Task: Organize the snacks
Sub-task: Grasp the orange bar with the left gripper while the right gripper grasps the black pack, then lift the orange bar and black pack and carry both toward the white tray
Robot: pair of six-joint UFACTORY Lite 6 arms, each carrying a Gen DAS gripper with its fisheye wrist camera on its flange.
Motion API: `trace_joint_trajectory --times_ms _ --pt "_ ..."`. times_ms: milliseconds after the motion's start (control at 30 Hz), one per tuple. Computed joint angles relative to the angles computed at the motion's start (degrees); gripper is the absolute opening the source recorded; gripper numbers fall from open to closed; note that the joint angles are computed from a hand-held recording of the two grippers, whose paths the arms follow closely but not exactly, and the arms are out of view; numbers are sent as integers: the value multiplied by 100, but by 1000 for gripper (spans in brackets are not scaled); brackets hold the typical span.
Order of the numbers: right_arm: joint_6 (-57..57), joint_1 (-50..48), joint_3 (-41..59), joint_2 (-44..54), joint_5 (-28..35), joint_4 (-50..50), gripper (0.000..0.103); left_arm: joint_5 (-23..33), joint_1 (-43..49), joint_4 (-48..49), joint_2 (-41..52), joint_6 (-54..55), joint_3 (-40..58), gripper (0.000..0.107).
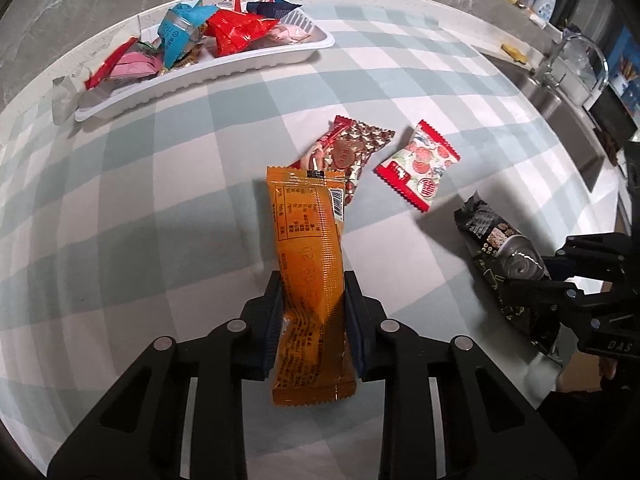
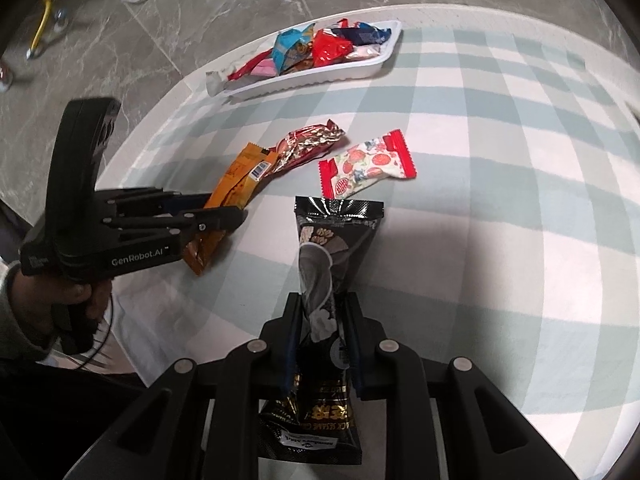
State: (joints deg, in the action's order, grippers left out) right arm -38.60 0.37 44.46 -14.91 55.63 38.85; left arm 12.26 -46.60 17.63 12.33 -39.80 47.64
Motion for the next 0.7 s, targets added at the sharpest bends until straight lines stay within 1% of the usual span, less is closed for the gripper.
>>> trace_joint_trajectory --times_ms 33,233,367,400,467,567,633,700 --pt "-31 -70 9 21 64 60 22 -16 -3 -37 -14 33 -18 26" --pt "-181 -511 141 257 510 484 20 -106 105 -1032 -157 1109 -97 26" --pt "-184 -600 208 415 603 610 20 -98 166 -1528 -250 1666 -121 26" --pt "-171 -564 228 437 577 600 20 -97 187 -1687 -262 1841 -126 26" --pt "-154 -483 282 439 545 521 20 -82 189 -1711 -257 1870 -116 26" --pt "26 -150 373 428 329 238 21 -82 207 -1923 -209 2113 -89 26" --pt "193 95 429 443 136 -21 21 -102 234 -2188 -172 2386 -82 26" --pt "160 153 452 496 126 -4 21 -121 300 -2679 -132 2910 -76 26"
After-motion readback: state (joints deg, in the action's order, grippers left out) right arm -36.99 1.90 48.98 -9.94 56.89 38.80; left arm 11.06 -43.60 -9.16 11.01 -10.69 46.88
